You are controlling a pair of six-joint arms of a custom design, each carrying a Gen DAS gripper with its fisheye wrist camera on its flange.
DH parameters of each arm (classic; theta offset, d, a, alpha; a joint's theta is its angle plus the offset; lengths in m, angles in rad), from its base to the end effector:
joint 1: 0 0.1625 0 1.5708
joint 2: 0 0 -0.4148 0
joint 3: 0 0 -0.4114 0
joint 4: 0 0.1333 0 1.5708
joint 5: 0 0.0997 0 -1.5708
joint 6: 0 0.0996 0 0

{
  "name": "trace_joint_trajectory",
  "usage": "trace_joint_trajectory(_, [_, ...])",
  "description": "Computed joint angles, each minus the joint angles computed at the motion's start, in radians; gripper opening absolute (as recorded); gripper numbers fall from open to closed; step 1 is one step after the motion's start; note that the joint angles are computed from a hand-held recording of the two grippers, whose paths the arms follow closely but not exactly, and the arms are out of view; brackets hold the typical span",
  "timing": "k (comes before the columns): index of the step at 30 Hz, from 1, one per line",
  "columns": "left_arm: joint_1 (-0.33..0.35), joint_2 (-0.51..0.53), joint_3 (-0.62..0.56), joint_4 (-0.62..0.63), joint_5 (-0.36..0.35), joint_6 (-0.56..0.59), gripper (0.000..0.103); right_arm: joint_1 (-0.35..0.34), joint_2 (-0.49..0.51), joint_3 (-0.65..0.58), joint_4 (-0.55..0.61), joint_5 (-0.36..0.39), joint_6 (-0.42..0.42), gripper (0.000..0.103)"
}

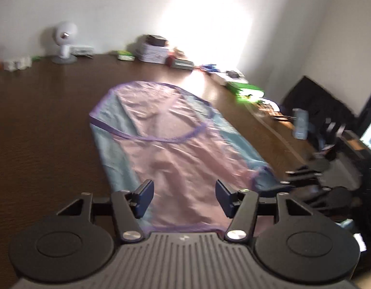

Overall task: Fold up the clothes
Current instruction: 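Open both grippers and release the folded garment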

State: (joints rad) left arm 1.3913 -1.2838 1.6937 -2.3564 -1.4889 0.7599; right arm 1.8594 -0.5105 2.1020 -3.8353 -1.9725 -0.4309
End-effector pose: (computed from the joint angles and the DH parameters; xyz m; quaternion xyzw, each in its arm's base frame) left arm 0.0278 -0.6391 0.3406 0.4375 0.8787 -0.1673 0.0919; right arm 0.2295 -0.4414 -0.0557 0.2640 -0.8889 0.3093 0.2108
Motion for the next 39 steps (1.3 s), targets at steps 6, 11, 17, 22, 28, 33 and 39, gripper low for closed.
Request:
trace_joint_trajectory(6, [-0.028, 0.246, -0.229, -0.072, 0.136, -0.034, 0.061, 0.024, -0.024, 0.028, -0.162, -0.054, 0.091, 0.025])
trace_joint_trajectory(11, [-0.045, 0.414, -0.352, -0.186, 0.226, -0.009, 0.061, 0.038, -0.003, -0.068, -0.095, -0.327, 0.202, 0.03])
trace_joint_trajectory(17, [-0.036, 0.489, -0.407, -0.216, 0.192, -0.02, 0.041, 0.03, 0.038, -0.116, -0.022, -0.361, 0.212, 0.025])
trace_joint_trajectory(22, [-0.039, 0.443, -0.311, -0.304, 0.199, 0.091, 0.004, 0.032, 0.024, -0.129, 0.034, -0.413, 0.211, 0.0])
trace_joint_trajectory(28, [-0.041, 0.372, -0.17, -0.529, 0.338, 0.249, 0.003, 0.006, 0.024, -0.22, 0.125, -0.432, 0.072, 0.002])
trace_joint_trajectory(33, [0.005, 0.235, -0.059, -0.564, 0.385, 0.174, 0.003, -0.03, 0.05, -0.391, 0.274, -0.4, -0.091, 0.003])
trace_joint_trajectory(39, [0.017, -0.025, 0.197, -0.554, 0.415, 0.064, 0.003, -0.044, 0.164, -0.714, 0.533, -0.334, -0.257, 0.003])
